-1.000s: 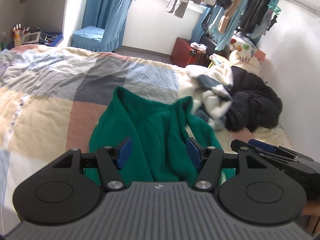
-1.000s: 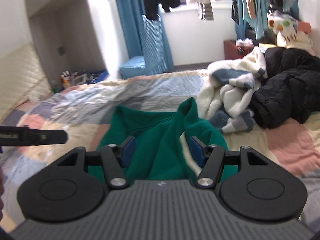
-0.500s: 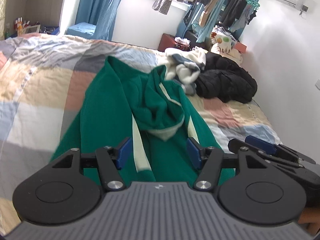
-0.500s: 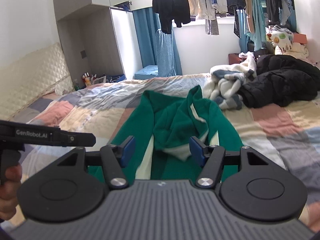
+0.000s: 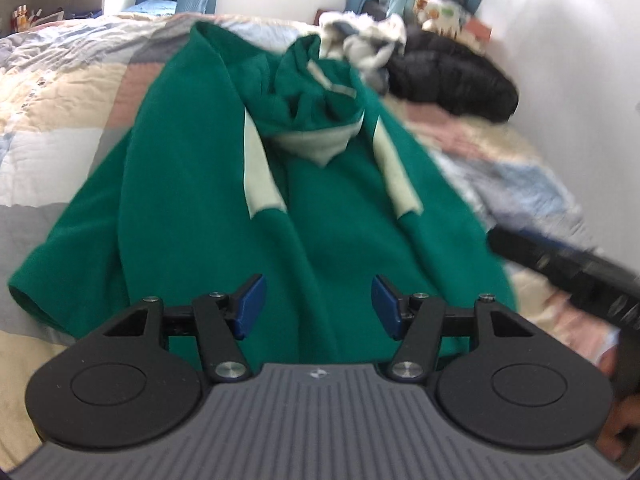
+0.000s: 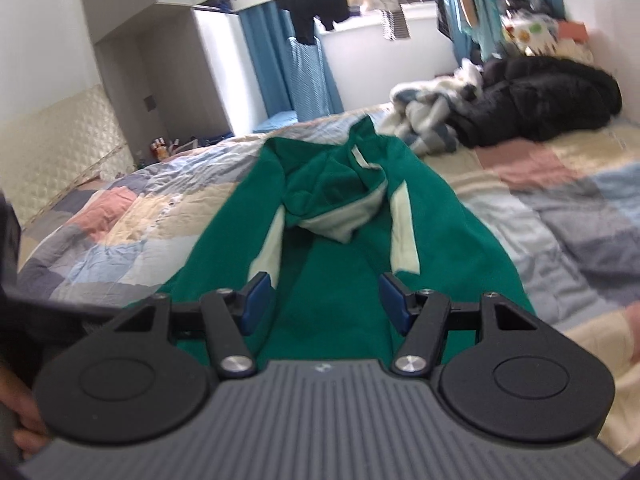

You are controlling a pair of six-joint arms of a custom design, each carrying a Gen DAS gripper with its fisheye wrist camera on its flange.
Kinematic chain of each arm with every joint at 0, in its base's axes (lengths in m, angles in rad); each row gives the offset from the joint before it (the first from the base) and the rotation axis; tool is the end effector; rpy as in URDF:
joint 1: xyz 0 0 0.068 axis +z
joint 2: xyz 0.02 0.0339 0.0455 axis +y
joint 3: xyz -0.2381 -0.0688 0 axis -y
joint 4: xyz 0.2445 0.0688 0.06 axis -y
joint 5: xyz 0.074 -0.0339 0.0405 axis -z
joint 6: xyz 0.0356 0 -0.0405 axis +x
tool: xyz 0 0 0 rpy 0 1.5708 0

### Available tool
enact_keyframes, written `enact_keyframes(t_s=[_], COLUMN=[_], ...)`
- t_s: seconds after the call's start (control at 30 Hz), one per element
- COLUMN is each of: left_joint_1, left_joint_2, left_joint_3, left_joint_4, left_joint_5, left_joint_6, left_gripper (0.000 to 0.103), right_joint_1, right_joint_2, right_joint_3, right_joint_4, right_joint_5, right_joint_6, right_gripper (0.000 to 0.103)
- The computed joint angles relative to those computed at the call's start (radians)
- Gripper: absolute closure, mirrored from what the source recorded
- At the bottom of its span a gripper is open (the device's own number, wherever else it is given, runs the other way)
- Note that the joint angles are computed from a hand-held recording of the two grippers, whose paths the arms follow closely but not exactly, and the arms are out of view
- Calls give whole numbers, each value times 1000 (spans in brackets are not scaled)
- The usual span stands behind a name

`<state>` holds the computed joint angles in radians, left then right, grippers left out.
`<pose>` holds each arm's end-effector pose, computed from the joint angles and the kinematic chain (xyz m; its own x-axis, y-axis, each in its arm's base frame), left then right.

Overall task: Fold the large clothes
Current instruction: 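Lower the hoodie flat onto the quilt with both grippers and release, then grasp the hoodie hem with the left gripper while the right gripper hovers over the hood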

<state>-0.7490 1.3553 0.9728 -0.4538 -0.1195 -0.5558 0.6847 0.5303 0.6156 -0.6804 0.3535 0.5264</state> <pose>0.2164 -0.1954 0.2293 -0.7876 0.0169 -0.6160 0.2378 0.9305 -0.2785 0.1178 0.0803 0.2543 -0.5620 0.1497 -0.8135 -0.1028 0.9632 0.2483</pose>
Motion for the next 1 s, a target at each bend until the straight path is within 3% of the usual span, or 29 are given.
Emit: enact_keyframes(t_s=[0.27,0.37,0.43,0.47,0.63,0.8,0.9,1.0], left_joint_1=[24,37,55,74,222,418,567,717], left_joint_2=[262,320,338,332,269,203,224,334], left_joint_3=[71,106,128,131,171,318,469,687], left_joint_4=[64,45,21,11,-75,-220,-285,-351], left_joint_5=[-10,-25,-16,4,125,178,187,192], left_joint_6=[38,29,22,24,12,110,170,189], left_gripper=[39,60,91,95,98,99,99,99], right_joint_1=[-172,-222,-249,-249,-251,-285,-297,-291], right_joint_2=[-22,-2,24,42,107,250,296,346], right_joint_3=[-112,-130,-137,-135,-134,-118,-111,-99], right_joint_4=[62,85,99,102,133,231,261,299], right_joint_5=[-170,-231,-278,-286,-324,-406,-412,-395], right_joint_6=[-15,-36,-49,-54,-69,-76,-74,-69], right_gripper=[41,41,41,41,41,41,41,41])
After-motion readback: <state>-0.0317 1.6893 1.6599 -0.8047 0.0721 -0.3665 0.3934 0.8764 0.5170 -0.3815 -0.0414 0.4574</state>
